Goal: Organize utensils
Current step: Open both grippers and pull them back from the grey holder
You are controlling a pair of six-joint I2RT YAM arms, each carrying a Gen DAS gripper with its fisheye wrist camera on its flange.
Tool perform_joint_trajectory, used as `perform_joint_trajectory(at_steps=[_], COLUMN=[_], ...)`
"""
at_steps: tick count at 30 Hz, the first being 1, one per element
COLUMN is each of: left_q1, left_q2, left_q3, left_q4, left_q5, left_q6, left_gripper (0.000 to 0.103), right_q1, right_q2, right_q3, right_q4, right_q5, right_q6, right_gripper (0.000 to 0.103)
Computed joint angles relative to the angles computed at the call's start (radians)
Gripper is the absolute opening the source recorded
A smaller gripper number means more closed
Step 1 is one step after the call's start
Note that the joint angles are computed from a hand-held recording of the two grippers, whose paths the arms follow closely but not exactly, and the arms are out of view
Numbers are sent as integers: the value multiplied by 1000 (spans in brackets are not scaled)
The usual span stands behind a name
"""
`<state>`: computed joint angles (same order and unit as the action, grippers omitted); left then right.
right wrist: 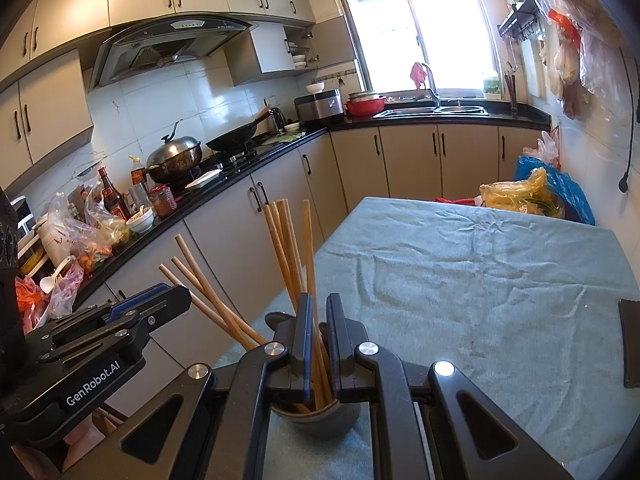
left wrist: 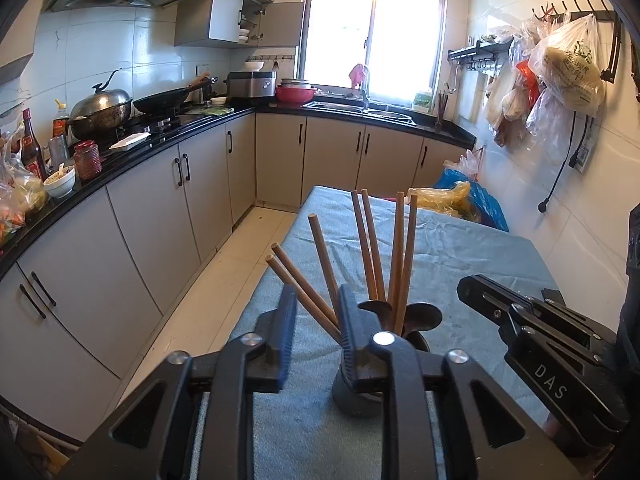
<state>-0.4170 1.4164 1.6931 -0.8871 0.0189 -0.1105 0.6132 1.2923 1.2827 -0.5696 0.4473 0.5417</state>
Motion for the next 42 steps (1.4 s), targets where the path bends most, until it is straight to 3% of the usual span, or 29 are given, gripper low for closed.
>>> perform_joint_trajectory(at_steps=[3, 7, 12, 16, 33, 42], left_q1=[4, -8, -17, -19, -49, -58], left_q2=[-21, -27, -64, -89, -195, -221], left_q3=[-25, -26, -57, -83, -266, -340], left_q4=[9, 4, 0, -4, -3, 4], left_q5=[-2, -15, -41, -55, -120, -163], left_q6=[5, -1, -9, -18, -55, -70], left_gripper=[27, 29, 37, 40, 62, 79], right_q1=[5, 21, 38, 55, 166, 205], right_q2=[-5, -28, -57, -85, -145, -140], right_q3=[-4, -23, -40, -61, -152, -165], right_q4=[-4, -8, -21, -33, -99, -153], right_q5=[6, 27, 50, 73, 162, 217], right_q6=[7, 17, 27, 44, 158, 214], right_gripper=[10, 22, 25, 34, 56, 79])
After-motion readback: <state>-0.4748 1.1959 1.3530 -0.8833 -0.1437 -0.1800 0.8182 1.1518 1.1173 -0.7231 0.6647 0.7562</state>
